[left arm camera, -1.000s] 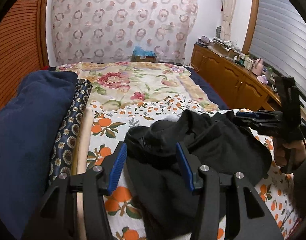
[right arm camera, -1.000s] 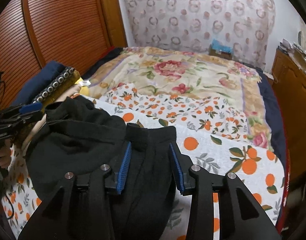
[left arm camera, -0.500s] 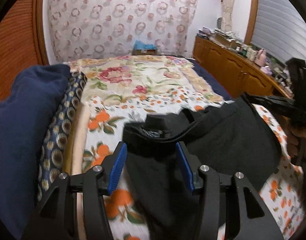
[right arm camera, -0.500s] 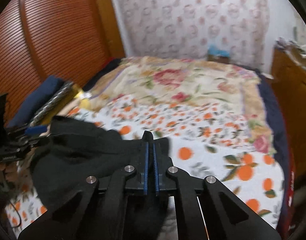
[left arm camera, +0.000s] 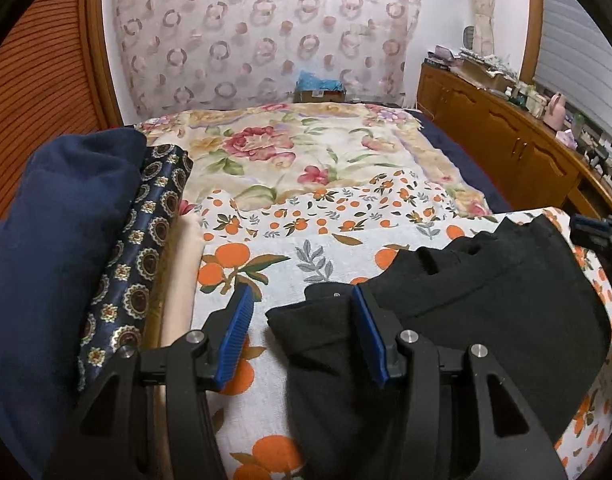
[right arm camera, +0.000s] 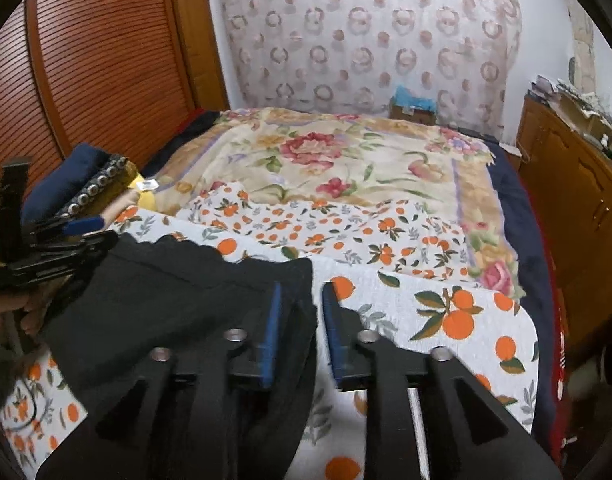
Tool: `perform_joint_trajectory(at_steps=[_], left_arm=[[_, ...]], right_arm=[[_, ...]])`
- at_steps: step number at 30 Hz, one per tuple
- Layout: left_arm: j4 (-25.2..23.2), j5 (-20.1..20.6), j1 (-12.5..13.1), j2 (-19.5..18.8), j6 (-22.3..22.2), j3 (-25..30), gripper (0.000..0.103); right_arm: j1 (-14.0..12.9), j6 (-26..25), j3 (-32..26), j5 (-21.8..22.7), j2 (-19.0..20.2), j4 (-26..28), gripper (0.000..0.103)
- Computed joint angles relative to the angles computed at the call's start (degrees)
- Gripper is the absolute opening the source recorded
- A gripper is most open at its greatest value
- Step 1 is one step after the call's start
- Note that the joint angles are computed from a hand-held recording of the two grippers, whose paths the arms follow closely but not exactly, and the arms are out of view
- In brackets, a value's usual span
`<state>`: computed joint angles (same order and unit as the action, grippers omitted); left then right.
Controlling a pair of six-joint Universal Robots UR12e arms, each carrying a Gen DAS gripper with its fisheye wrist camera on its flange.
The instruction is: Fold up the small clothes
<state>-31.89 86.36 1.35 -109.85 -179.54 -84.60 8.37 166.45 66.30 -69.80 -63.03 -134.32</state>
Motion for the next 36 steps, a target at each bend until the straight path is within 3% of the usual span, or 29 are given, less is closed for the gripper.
perform_joint_trajectory(at_steps=[2,9,13,20,25,29,32,34,36], left_arm=[[-0.14,-2.11,0.41,0.57,0.08,-0.28,0.050],[-1.62,-9.44,1.80,3.35,1.21,-3.13,0.050],[-4.98,-10.77,1.97,3.72,3.07,-3.45,0.059],[-8.23,-11.25,1.74,3.10,3.46,-2.70,0.059],[-7.79,-13.23,2.26,2.67,2.21,-2.52,0.060],[-7.44,-13.02,2.16,2.57,1.98,-2.54,0.061],[-7.55,-13.92,2.34,2.29,1.74,-2.16,0.059],[-8.08,-16.54,2.70,2.04,1.98,-1.81,0.046],[-8.83,-18.60,2.98,2.03,2.05,-1.59,0.019]], right_arm=[[0.00,-0.46,0.60,0.16,-0.52,0.46,0.041],[0.36,-1.03,2.77,2.06,-1.82,1.96,0.051],[1.09,-1.35,2.80,0.34,-1.54,2.99,0.057],[1.11,1.13,2.36,-1.04,-0.63,3.88,0.068],[0.43,2.80,2.42,1.66,-0.40,4.84,0.069],[0.36,2.53,2.58,2.67,-0.49,4.99,0.069],[0.22,1.77,2.44,4.74,-0.43,5.84,0.056],[0.11,1.09,2.42,6.22,-0.45,6.51,0.043],[-0.16,0.61,2.32,8.26,-0.43,7.42,0.031]])
